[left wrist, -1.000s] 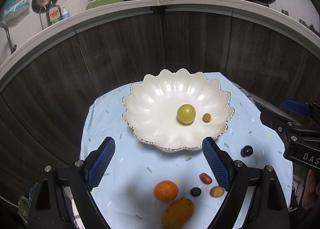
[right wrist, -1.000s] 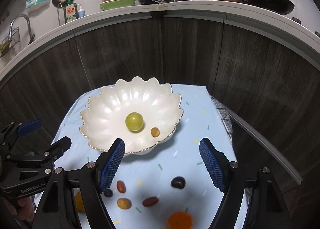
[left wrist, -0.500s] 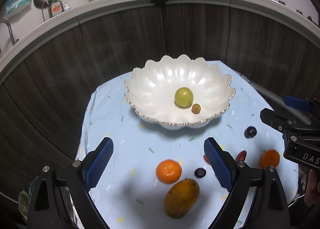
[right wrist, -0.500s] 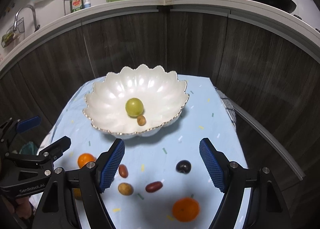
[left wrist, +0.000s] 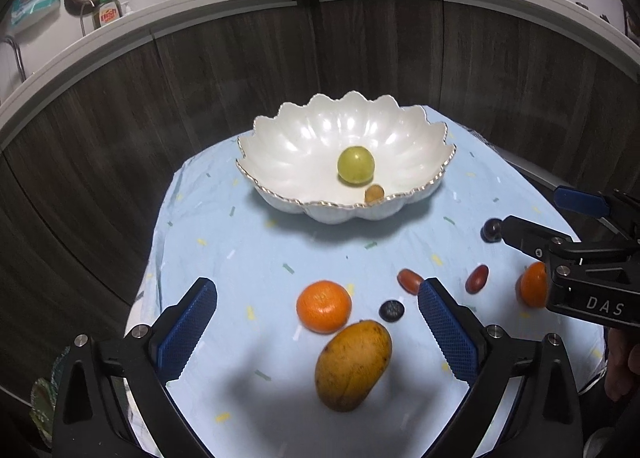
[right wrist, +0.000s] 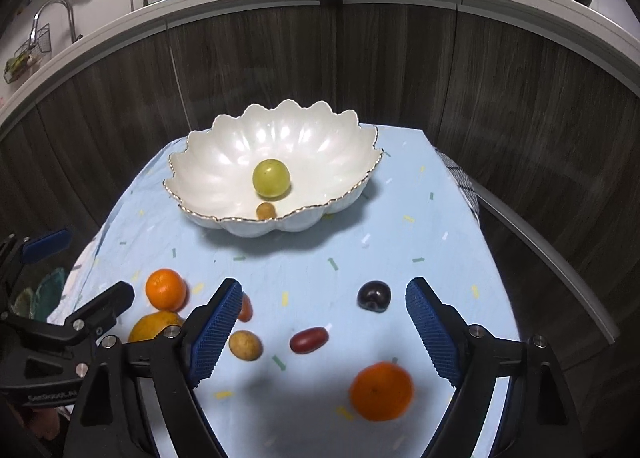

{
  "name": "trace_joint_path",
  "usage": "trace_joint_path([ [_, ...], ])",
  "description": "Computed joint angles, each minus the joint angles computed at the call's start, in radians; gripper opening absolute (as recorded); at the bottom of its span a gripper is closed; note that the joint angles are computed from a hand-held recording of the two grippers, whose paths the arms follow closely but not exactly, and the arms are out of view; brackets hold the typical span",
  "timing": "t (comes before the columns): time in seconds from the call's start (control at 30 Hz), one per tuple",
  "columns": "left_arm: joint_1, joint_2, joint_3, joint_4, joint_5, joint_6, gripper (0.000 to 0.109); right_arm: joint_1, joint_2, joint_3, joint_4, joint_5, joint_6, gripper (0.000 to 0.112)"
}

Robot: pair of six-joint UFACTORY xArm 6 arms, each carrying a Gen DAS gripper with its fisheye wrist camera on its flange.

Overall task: Organize fruits
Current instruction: 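Move both tools back toward the remaining fruits on the cloth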

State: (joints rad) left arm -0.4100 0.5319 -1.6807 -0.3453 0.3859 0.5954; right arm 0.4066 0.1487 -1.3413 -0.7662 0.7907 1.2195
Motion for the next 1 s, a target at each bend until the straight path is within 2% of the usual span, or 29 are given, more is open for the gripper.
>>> trace_joint_path([
  [0.27,0.001,-0.009,0.046,-0.007,0.014,0.007,0.102,0.005,-0.001,0.038,-0.021,-0.012,0.013,0.085],
  [0.47,-0.005,-0.011,0.080,0.002,-0.009,0.027,0.102,0.009,0.005,0.059,-0.044,-0.028,0.006,0.085],
  [1.0,-0.002,0.042,0.069,0.044,-0.018,-0.018,0.102,-0.002,0.049,0.079,-0.051,-0.075,-0.015,0.084],
])
